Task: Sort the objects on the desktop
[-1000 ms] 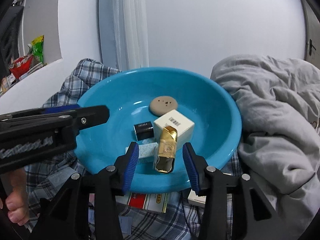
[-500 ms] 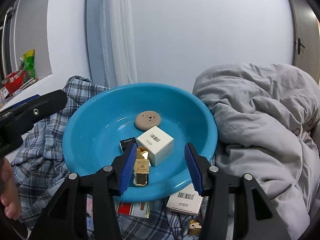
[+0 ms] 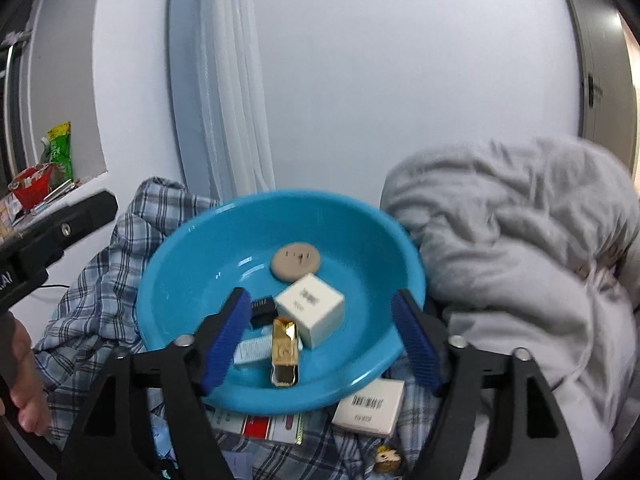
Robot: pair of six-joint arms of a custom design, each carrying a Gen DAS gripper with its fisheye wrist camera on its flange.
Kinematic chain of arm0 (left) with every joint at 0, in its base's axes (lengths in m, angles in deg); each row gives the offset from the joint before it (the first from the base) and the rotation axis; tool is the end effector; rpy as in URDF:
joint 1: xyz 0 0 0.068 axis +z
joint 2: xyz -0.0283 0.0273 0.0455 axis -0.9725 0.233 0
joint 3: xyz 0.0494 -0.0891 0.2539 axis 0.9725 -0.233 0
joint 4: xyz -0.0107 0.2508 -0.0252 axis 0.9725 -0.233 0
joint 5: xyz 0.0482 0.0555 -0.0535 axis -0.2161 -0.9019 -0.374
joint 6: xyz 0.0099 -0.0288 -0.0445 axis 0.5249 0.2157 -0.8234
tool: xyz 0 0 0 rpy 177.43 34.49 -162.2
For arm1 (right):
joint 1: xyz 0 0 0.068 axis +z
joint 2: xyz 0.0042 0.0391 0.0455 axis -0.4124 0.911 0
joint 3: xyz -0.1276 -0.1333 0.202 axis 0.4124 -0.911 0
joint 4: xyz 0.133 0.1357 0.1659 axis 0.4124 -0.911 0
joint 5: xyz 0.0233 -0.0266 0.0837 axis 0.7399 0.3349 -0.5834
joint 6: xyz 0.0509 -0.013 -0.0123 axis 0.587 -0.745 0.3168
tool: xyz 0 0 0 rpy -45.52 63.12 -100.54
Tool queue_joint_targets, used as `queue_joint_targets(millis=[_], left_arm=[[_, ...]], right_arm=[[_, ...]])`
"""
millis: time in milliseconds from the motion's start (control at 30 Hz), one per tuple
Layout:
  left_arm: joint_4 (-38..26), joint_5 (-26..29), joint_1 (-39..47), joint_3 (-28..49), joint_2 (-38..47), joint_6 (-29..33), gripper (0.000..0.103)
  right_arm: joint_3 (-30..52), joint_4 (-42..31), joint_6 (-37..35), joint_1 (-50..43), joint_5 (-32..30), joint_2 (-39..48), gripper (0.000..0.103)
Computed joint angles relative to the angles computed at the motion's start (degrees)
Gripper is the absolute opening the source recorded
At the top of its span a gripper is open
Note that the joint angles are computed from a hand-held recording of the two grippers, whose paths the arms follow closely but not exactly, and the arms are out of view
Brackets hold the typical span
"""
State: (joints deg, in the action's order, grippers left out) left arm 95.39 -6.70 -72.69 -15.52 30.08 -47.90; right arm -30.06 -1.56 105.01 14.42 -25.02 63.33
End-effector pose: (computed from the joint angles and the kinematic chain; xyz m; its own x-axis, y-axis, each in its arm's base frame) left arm 0.3351 0.0099 0.1471 -0.2895 0.0560 -0.9555 0.2966 0.9544 -0.0340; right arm 0.2917 0.2037 0.1051 -0.4632 0.1481 -0.8738 0.2190 0.9745 0.0490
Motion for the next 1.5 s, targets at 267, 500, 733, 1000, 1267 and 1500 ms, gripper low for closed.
queue_joint_targets(millis=[267, 500, 733, 1000, 1267, 1500], left_arm=[[-9.37, 1.98, 1.91, -6.0, -22.58, -0.59, 0.103], [-20.52, 6.88, 6.1, -4.71, -32.87, -1.43, 0.103], [-27.46, 10.9, 9.34, -1.5, -34.28, -3.09, 0.103], [-29.84, 9.15, 8.04, -1.46, -35.67, -1.84, 0.103], [-30.73, 11.33, 9.68, -2.45, -39.63, -1.75, 0.103], [-36.62, 10.74, 11.42, -0.32, -41.5, -1.59, 0.103]], right_arm=[[1.3, -9.4, -1.33, 4.69, 7.49, -10.3, 0.098], [-0.04, -16.04, 2.65, 8.02, 11.91, -20.74, 0.1], [0.15, -23.79, 5.4, 11.89, 17.54, -28.47, 0.101], [-0.25, -25.82, 5.06, 15.06, 22.21, -32.93, 0.102], [0.47, -27.5, 5.43, 16.49, 23.21, -33.86, 0.102], [1.2, -27.47, 4.54, 19.26, 26.02, -34.48, 0.102]])
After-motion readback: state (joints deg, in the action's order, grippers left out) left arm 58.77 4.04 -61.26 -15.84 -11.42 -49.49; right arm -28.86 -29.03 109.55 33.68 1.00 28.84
